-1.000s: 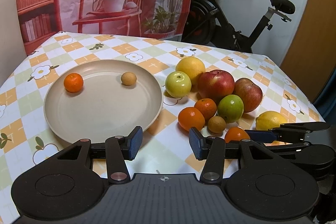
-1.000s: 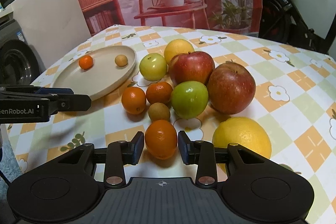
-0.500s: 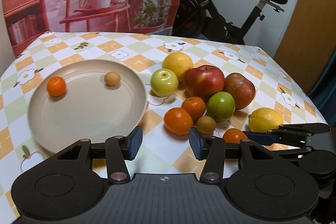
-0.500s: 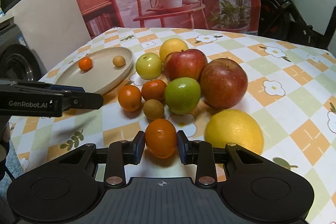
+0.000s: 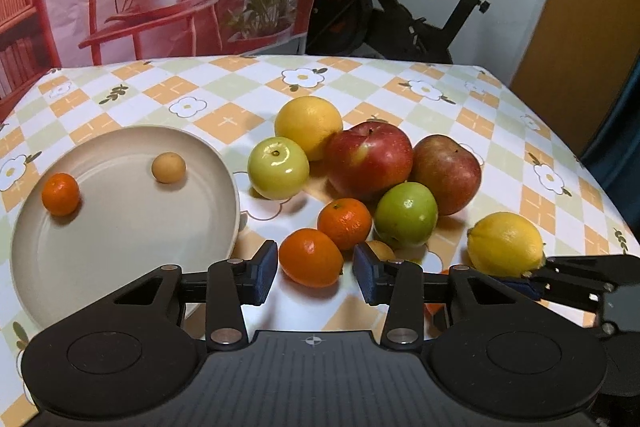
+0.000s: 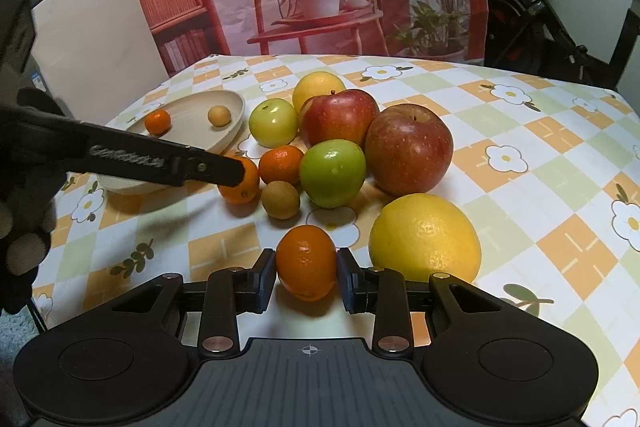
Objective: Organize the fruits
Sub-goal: 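Grasp a tangerine with the left tool while the right tool holds its tangerine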
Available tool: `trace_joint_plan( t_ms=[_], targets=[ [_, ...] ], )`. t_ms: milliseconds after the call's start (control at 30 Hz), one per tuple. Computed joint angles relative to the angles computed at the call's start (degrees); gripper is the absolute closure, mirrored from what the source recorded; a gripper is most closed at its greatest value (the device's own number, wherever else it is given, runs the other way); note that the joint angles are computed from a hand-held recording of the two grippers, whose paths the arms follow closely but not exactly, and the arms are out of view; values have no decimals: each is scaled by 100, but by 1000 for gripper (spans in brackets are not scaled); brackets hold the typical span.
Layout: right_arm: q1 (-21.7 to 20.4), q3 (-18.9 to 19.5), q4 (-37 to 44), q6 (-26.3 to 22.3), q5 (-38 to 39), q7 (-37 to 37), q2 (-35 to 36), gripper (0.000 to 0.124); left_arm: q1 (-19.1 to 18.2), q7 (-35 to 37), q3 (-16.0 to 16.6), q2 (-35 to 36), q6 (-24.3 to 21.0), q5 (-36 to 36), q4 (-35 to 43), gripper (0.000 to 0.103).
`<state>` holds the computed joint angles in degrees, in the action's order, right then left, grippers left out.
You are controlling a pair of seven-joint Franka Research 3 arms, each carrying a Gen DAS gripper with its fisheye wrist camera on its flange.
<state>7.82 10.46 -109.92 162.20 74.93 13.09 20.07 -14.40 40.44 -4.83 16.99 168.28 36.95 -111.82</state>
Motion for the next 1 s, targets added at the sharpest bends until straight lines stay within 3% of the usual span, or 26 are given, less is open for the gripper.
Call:
trace_joint_plan(
  t_ms=[233,633,1000],
  targets=[
    [-8,-2,-15,-23,48,-40,-12,94,80,440,-153,213,-378,-305,252,58],
    [4,-8,-20,-29,53,-63,-10,94,159,755,-235,374,-309,-785,375,59],
    [7,-10,-22,-26,63,-65,-13,94,-127,305,109,12,7,-139,-27,60]
  ],
)
